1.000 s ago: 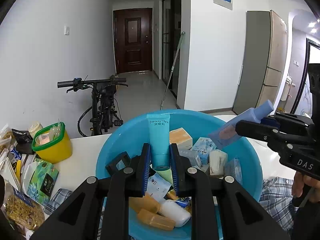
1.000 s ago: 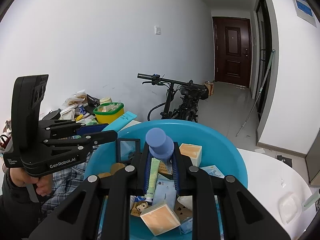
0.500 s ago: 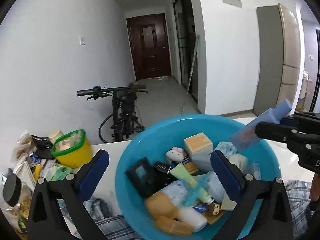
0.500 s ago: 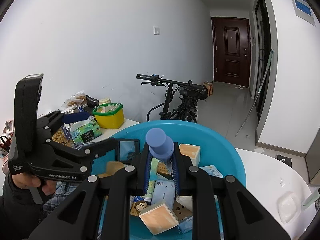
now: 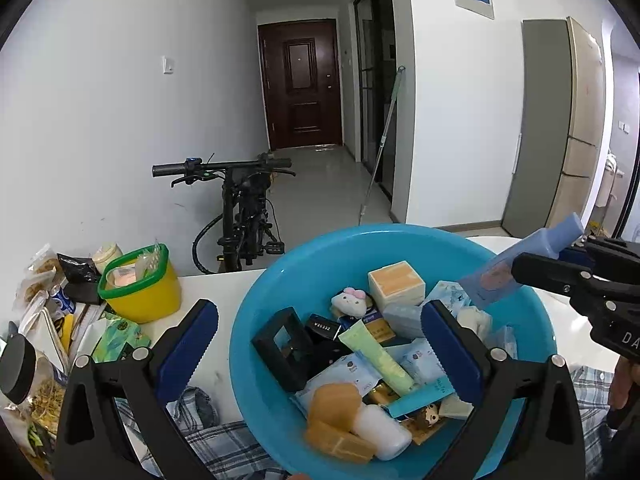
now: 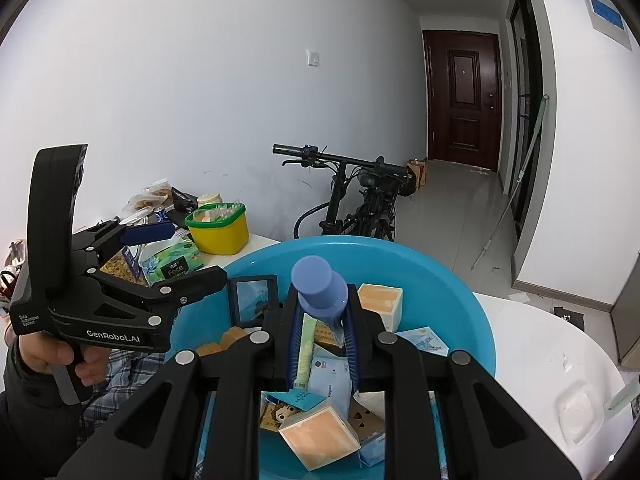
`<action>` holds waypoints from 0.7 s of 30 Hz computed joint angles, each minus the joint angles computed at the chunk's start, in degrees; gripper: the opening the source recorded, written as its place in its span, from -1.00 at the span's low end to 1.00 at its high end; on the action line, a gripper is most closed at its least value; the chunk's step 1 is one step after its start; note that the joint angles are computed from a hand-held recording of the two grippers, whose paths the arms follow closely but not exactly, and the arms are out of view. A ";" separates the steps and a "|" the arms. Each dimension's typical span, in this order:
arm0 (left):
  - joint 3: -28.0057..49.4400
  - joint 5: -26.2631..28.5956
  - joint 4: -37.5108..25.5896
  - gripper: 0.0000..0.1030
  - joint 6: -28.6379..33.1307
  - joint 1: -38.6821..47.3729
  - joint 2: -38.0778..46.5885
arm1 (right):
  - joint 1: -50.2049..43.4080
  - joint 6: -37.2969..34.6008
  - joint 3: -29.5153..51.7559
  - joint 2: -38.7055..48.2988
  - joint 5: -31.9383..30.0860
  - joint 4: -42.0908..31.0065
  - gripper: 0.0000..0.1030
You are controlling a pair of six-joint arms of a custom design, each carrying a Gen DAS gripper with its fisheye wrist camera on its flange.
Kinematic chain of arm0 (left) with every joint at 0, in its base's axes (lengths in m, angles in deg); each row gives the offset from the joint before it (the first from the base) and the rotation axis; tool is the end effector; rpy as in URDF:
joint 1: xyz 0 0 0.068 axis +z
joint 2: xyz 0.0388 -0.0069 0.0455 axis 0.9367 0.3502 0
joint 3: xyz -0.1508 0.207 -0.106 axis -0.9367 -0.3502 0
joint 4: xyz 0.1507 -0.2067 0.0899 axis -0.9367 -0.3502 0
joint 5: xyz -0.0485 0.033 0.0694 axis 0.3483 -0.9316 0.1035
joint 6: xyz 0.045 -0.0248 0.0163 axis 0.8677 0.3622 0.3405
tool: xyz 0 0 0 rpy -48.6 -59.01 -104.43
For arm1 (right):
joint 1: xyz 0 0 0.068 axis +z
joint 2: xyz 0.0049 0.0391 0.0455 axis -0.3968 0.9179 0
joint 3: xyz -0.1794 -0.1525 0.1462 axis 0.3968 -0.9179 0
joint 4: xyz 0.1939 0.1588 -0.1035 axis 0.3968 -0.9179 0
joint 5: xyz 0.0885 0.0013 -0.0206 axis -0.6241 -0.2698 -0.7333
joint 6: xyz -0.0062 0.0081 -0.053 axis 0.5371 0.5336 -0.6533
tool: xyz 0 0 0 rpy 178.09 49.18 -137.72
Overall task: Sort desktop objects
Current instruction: 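Lower the lavender tube into the basin and open the right gripper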
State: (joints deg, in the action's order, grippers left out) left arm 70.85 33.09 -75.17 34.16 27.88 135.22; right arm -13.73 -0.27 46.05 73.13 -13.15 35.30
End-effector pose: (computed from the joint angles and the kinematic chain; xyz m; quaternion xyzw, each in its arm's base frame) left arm 0.3001 -0.2379 0.1086 0.0006 0.8808 0.0367 0.4721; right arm 0.3406 0.0756 0.1098 -0.2831 0.8172 0.2100 0.4561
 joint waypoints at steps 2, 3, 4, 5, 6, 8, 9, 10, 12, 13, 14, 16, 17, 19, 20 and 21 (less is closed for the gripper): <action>0.24 -0.09 -0.98 1.00 -0.20 -0.17 -0.18 | -0.10 -0.03 0.04 -0.02 -0.05 -0.10 -0.65; 0.42 0.01 -1.26 1.00 -0.21 -0.17 -0.09 | -0.02 -0.06 0.06 -0.01 -0.01 -0.15 -0.65; 0.49 -0.08 -1.35 1.00 -0.29 -0.18 0.04 | -0.01 -0.02 0.03 -0.03 0.12 -0.06 -0.65; 0.62 -0.14 -1.69 1.00 -0.37 -0.22 -0.05 | -0.03 0.04 0.02 0.02 0.20 0.03 -0.65; 0.65 -0.12 -1.89 1.00 -0.38 -0.27 -0.15 | -0.01 0.01 0.05 0.10 0.23 -0.01 -0.65; 0.58 -0.14 -1.93 1.00 -0.26 -0.40 -0.41 | -0.06 0.08 0.08 0.23 0.26 0.09 -0.65; 0.49 -0.24 -1.91 1.00 -0.25 -0.48 -0.50 | -0.06 0.07 0.10 0.27 0.19 0.09 -0.65; 0.56 -0.27 -2.14 1.00 -0.28 -0.54 -0.62 | -0.04 0.00 0.09 0.25 0.21 0.04 -0.65; 0.53 0.32 -2.56 1.00 -0.50 -0.59 -1.12 | -0.08 -0.06 0.11 0.30 0.13 -0.01 -0.65; 0.20 0.69 -2.04 1.00 -0.39 -0.64 -1.47 | -0.12 -0.14 0.10 0.30 0.05 -0.04 -0.65; 0.07 0.68 -1.72 1.00 -0.25 -0.78 -1.63 | -0.19 -0.19 0.10 0.22 0.01 -0.12 -0.65; 0.10 0.16 -1.92 1.00 -0.07 -1.12 -1.85 | -0.14 -0.12 0.10 0.22 0.05 -0.13 -0.65; 0.32 -0.11 -2.16 1.00 -0.04 -1.22 -1.74 | -0.15 -0.09 0.05 0.20 0.02 -0.08 -0.65; 0.75 -0.25 -2.76 1.00 -0.06 -1.29 -1.49 | -0.05 -0.09 0.16 0.25 0.25 -0.22 -0.65; 0.85 -0.11 -2.93 1.00 -0.06 -1.22 -1.42 | -0.13 -0.19 0.25 0.38 0.21 -0.26 -0.65; 0.93 0.02 -3.01 1.00 -0.09 -1.13 -1.34 | -0.11 -0.18 0.29 0.39 0.21 -0.35 -0.65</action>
State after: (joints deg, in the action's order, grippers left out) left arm 71.78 33.11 -78.18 34.07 26.75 133.88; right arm -13.84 -0.45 46.34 73.52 -12.94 34.95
